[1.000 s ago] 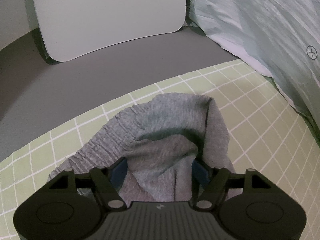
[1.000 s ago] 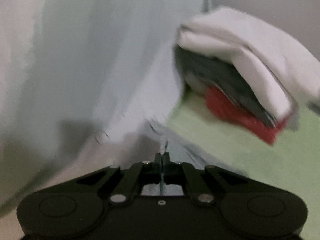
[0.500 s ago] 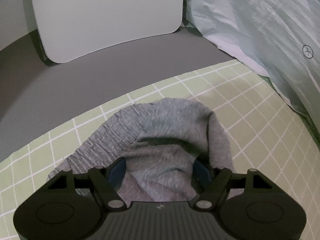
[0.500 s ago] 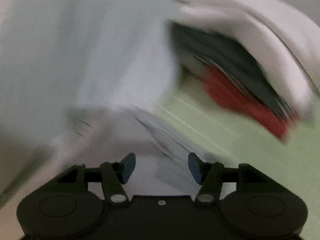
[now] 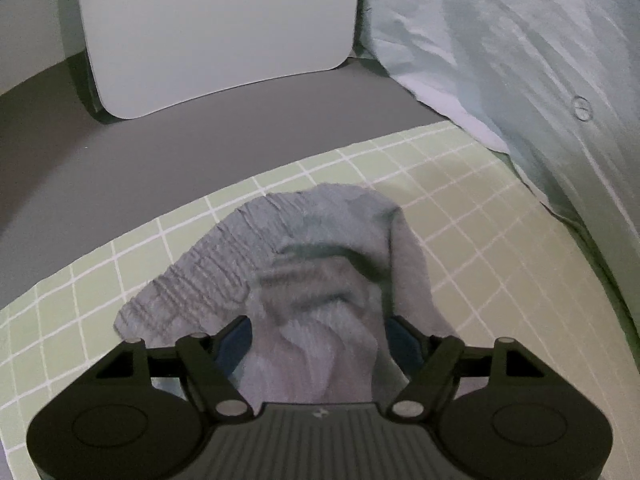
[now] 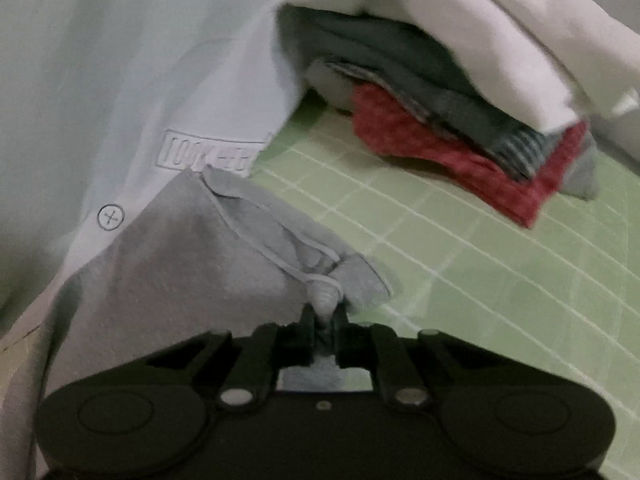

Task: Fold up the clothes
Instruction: 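Release the pants with both grippers and smooth the folded pants flat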

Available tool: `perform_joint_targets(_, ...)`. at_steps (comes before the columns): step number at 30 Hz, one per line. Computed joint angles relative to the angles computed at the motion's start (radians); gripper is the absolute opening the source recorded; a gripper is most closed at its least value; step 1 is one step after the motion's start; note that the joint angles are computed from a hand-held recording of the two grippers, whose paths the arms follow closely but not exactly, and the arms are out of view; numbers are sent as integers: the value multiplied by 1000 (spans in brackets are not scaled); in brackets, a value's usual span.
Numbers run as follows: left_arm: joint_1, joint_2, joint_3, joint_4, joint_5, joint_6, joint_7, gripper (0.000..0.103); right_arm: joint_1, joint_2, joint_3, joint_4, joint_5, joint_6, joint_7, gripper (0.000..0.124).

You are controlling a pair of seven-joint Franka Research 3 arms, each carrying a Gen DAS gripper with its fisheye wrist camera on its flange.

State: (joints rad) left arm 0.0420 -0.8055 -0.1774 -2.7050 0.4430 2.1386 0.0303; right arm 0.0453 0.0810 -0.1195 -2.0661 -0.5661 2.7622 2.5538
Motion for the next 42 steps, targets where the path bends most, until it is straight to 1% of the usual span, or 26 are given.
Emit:
perform_joint_targets(3,-23,-26,-13,3,-22,-22,-7,76,-27,-99,-6,-99,-46,-22,25,8)
perform_joint_targets(7,-68,-59,-29,7,-49,-57,-3,76,-110,-246,20,-239,-115,-92,37,8)
perform_joint_targets(9,-99,-66,-36,11,-63,-72,13,76,-151,-304,32,-294,-142,-134,-3,8)
perform_joint_targets(11,-136,-64,-46,17,-77,-76,35,76,-182,-340,48,-327,-159,-160,-59,12)
perform_joint_targets(12,-158,-56,-52,23,-82,-70,53,76,-195,-357,64,-338,-173,-169,-75,21)
perform_joint_targets(13,-180,-45,-57,29,-86,-63,73,76,-206,-371,84,-345,-189,-175,-84,41)
perform_joint_targets(14,-198,-30,-62,37,-88,-52,93,76,-215,-389,104,-357,-203,-171,-92,52)
perform_joint_targets(15,-218,-8,-64,50,-89,-36,123,76,-215,-409,123,-374,-209,-146,-107,69)
perform_joint_targets(17,-257,40,-66,72,-89,8,191,78,-203,-438,154,-403,-208,-76,-160,86)
perform_joint_targets(19,-285,94,-72,100,-84,58,259,83,-173,-447,179,-419,-173,-11,-230,96)
perform_joint_targets(20,-297,123,-75,115,-81,82,295,83,-145,-446,183,-426,-135,24,-278,99)
perform_joint_targets(22,-321,180,-63,143,-87,146,381,84,-58,-427,162,-436,-10,92,-411,99)
perform_joint_targets(24,-342,234,-50,167,-102,207,473,84,46,-399,126,-437,128,132,-563,99)
perform_joint_targets(27,-355,305,-49,203,-121,263,584,84,153,-371,97,-429,277,151,-743,99)
perform_joint_targets(32,-342,398,-55,250,-156,295,670,84,279,-344,53,-406,490,105,-1026,99)
perform_joint_targets(35,-325,442,-55,265,-163,325,692,84,306,-322,42,-382,604,73,-1128,99)
perform_joint_targets(38,-309,471,-61,289,-160,326,694,84,293,-277,55,-324,691,37,-1153,100)
perform_joint_targets(40,-290,496,-64,310,-140,333,682,84,267,-248,86,-295,699,42,-1133,101)
perform_joint_targets(42,-268,521,-68,334,-108,342,659,84,247,-187,107,-233,726,54,-1138,101)
